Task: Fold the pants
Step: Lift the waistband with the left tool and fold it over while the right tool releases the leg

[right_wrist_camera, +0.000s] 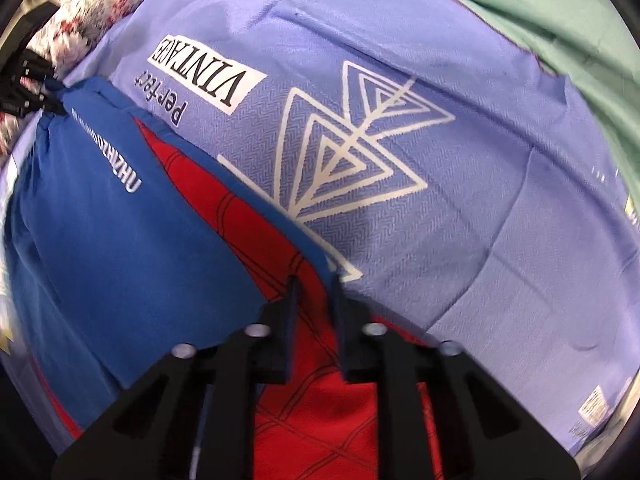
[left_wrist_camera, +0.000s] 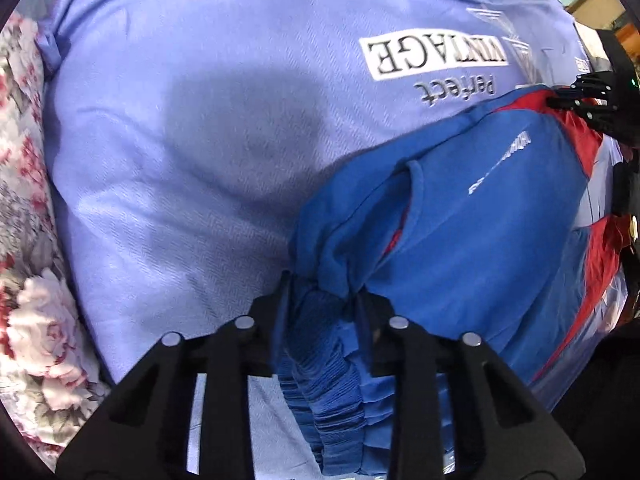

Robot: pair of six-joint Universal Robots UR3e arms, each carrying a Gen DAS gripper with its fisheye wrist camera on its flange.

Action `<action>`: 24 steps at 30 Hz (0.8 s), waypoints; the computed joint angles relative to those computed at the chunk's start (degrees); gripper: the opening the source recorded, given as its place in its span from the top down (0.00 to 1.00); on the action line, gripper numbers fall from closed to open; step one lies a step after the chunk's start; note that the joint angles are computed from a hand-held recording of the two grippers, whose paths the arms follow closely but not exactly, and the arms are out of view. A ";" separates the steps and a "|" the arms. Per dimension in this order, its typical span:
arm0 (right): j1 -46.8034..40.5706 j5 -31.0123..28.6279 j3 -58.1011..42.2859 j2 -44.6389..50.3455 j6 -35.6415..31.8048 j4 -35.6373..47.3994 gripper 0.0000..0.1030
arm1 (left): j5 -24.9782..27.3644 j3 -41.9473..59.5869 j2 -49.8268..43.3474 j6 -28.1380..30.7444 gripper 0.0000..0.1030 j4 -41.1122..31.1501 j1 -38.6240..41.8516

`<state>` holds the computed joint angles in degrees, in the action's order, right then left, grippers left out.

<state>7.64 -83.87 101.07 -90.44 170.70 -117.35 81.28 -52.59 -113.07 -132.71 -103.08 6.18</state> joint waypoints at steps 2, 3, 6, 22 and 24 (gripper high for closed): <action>-3.40 4.99 0.41 -3.56 0.19 2.95 0.96 | -0.19 -0.92 1.85 0.87 0.76 0.28 0.00; -5.12 7.53 1.01 -5.87 0.19 4.24 0.96 | -0.66 -1.69 3.19 1.60 0.76 0.38 0.33; -11.78 16.23 4.10 -17.11 -1.33 11.17 0.96 | -2.76 -3.47 6.91 3.00 0.76 -0.88 2.07; 31.59 8.66 29.28 -38.86 47.16 -1.66 0.96 | -12.87 -34.44 52.85 39.71 0.70 -28.57 41.44; 37.65 4.75 31.00 -35.57 55.37 -7.41 0.92 | -10.82 -40.96 58.33 41.94 0.66 -27.56 45.47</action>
